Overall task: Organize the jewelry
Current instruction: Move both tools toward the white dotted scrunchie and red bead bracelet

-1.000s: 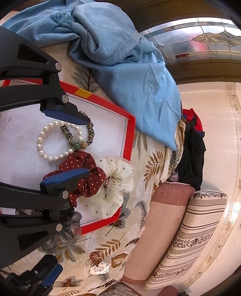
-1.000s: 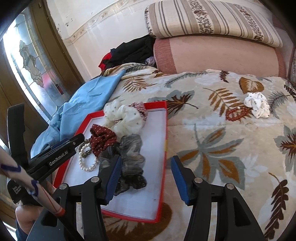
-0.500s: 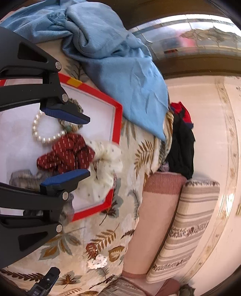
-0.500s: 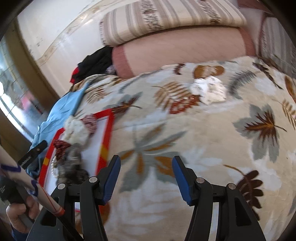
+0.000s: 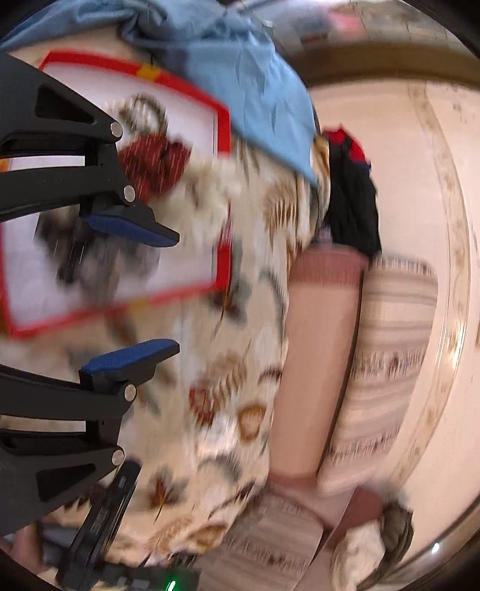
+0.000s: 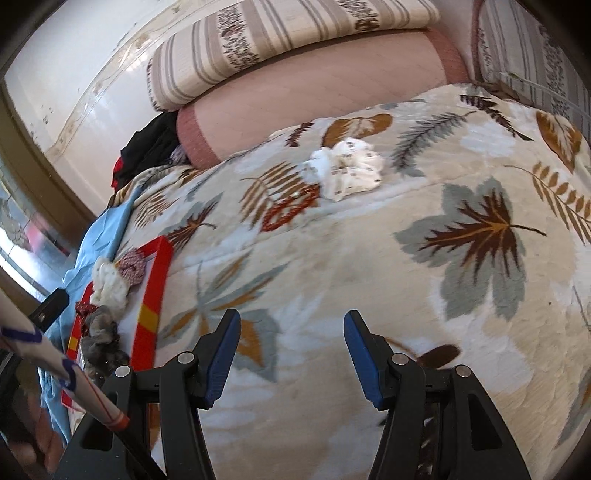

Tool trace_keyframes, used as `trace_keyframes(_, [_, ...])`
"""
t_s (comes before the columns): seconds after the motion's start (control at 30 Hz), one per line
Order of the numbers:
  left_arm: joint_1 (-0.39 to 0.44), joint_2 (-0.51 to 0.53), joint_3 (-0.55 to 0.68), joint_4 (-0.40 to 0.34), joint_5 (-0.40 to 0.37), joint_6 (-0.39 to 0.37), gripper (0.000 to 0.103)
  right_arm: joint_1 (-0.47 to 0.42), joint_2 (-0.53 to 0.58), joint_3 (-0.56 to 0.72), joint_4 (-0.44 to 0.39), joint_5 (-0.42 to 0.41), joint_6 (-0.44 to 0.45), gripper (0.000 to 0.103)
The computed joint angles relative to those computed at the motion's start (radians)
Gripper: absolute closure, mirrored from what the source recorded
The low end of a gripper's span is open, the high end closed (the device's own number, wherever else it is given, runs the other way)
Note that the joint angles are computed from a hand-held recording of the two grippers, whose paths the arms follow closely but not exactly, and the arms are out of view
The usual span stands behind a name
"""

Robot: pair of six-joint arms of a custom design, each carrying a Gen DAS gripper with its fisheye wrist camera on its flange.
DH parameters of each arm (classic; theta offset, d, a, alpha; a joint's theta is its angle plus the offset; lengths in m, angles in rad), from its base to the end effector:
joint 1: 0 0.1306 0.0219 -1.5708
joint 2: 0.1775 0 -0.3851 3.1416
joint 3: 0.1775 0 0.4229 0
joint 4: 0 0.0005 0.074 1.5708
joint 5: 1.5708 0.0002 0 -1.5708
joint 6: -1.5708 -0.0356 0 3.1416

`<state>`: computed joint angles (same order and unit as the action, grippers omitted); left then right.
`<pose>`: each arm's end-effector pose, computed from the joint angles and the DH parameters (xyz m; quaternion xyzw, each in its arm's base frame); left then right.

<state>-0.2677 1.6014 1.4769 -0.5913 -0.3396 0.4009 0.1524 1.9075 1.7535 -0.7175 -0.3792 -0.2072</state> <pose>0.5837 -0.1483 0.3841 -0.1296 0.8903 0.0112 0.4365 0.6880 0.1185 0.3190 -0.0393 0.9241 0.2344 0.2993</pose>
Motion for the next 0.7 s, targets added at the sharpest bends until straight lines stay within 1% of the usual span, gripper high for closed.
trace_keyframes(0.03, [-0.017,0.009,0.007,0.004,0.017,-0.008,0.046,-0.008,0.005,0.003,0.0,0.0,-0.003,0.04])
trace_keyframes(0.17, [-0.077,0.073,0.049,-0.013,0.063,-0.048,0.045,-0.038,0.025,0.017,-0.004,-0.005,-0.021,0.04])
trace_keyframes(0.27, [-0.103,0.135,0.087,-0.054,0.099,-0.05,0.045,-0.058,0.033,0.022,0.001,-0.02,-0.044,0.04])
trace_keyframes(0.43, [-0.133,0.225,0.14,-0.114,0.081,-0.087,0.045,-0.084,0.045,0.037,0.008,-0.048,-0.073,0.04])
trace_keyframes(0.57, [-0.146,0.267,0.163,-0.135,0.071,-0.111,0.045,-0.101,0.058,0.065,0.008,-0.059,-0.096,0.036])
trace_keyframes(0.67, [-0.149,0.275,0.17,-0.141,0.055,-0.113,0.039,-0.108,0.077,0.1,-0.006,-0.064,-0.111,0.035])
trace_keyframes(0.7, [-0.145,0.28,0.175,-0.15,0.058,-0.099,0.033,-0.111,0.088,0.122,-0.017,-0.067,-0.114,0.035])
